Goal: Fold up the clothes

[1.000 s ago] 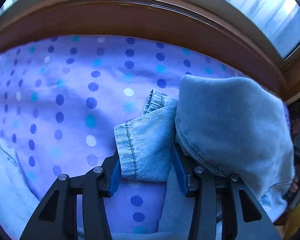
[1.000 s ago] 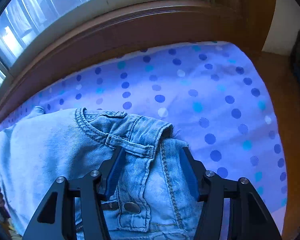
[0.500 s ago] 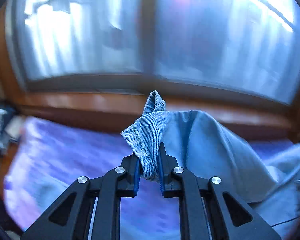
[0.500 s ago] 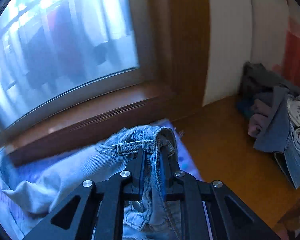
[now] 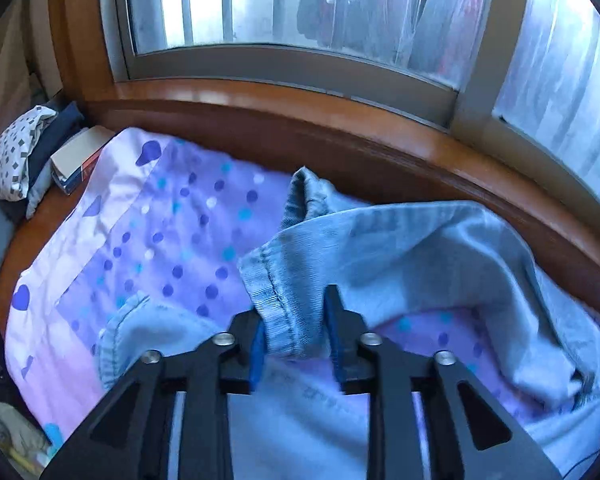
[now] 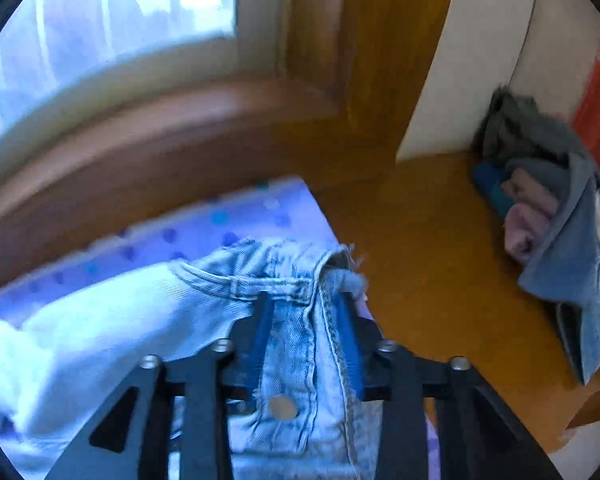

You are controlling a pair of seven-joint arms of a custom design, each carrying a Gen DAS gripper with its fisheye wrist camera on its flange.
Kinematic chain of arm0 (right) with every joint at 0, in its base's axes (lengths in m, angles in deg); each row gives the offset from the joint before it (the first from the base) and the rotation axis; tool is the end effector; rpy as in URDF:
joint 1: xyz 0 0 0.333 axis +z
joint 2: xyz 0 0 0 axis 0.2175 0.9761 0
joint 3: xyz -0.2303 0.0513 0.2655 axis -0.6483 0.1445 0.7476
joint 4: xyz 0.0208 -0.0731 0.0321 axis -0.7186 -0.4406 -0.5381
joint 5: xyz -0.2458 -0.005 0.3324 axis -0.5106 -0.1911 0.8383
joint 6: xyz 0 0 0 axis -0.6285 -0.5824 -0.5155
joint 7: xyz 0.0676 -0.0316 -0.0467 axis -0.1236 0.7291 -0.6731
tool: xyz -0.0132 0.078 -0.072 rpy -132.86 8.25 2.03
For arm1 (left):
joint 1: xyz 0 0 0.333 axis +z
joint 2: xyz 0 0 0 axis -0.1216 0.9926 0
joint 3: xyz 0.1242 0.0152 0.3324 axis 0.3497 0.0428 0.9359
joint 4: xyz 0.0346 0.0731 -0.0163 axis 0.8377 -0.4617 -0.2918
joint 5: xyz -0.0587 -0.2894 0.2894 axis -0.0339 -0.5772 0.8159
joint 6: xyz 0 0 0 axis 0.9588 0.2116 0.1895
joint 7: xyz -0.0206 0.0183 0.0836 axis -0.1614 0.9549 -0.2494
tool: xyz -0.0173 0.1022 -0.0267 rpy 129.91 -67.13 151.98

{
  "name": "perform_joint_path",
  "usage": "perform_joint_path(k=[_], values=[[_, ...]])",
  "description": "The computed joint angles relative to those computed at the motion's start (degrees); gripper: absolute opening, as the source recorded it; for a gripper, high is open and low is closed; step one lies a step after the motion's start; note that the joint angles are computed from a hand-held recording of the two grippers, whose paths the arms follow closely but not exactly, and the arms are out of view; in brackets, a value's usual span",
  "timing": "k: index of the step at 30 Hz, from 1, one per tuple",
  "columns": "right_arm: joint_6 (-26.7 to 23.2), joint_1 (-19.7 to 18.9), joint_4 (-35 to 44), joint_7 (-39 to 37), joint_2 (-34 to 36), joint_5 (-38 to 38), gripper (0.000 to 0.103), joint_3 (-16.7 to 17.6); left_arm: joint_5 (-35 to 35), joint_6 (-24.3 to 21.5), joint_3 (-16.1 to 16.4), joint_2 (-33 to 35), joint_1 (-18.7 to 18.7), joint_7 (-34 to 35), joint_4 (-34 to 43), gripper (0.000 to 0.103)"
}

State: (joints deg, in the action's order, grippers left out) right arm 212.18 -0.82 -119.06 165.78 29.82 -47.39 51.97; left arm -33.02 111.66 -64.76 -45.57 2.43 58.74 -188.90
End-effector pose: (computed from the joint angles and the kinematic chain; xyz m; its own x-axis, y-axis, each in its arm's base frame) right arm 0.4910 -0.1047 0.4585 -0.4354 -0.8955 0.0923 -0.7365 0.2953 -0.6085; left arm 0.4481 -0.0089 0.5078 0.4157 -0.9076 0.0584 -0.7325 -0.3721 -0.5701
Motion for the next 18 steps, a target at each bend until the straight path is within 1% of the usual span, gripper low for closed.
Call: perform_joint_path(k=[1, 3, 5, 6, 8, 11, 13, 16, 17, 18], values=[[0.75, 0.07, -1.43, 0.2, -2.47, -0.81, 0.044, 0.34, -1.1, -0.91, 1.21, -0.45, -0.8, 1.59, -0.34, 0.032], [1.81, 0.65, -4.19, -1.21, -7.21, -0.6, 0.053, 1.34, -3.33, -1.78, 2.79, -2.21, -2.26, 4.37, -1.32, 0.032], [2.69, 3.29, -6.97, -5.77, -10.9, 2.77, 0.057, 1.53, -4.97, -2.33, 3.67, -4.07, -2.97, 6.85, -2.26, 0.032], [2.59, 5.41, -8.43, -8.55, -12.83, 5.14, 0.058, 1.54, -5.27, -2.88, 3.9, -4.89, -2.82, 7.95, -2.35, 0.033], [1.57, 11.16, -11.19, -13.98, -16.38, 10.52, 0.058, 1.36, -5.95, -4.22, 4.62, -6.1, -2.38, 10.21, -2.06, 0.033], [0.44, 22.07, -14.74, -19.56, -19.42, 19.96, 0.058, 1.14, -6.03, -3.91, 5.83, -6.68, -0.45, 13.19, -2.08, 0.033], [0.17, 29.96, -15.41, -21.97, -18.86, 27.25, 0.058, 0.61, -7.66, -3.17, 8.18, -7.7, -0.68, 17.1, -3.11, 0.033], [0.98, 40.31, -14.93, -23.59, -16.12, 37.6, 0.058, 1.32, -11.67, -3.9, 12.13, -9.57, -1.41, 24.47, -5.22, 0.033], [1.68, 43.57, -14.57, -24.58, -14.82, 40.69, 0.058, 1.57, -12.6, -4.37, 12.92, -10.36, -0.98, 26.48, -6.11, 0.033], [2.22, 45.86, -14.16, -25.53, -13.67, 42.59, 0.058, 2.61, -13.67, -4.76, 13.84, -11.1, -0.48, 28.36, -7.06, 0.033]])
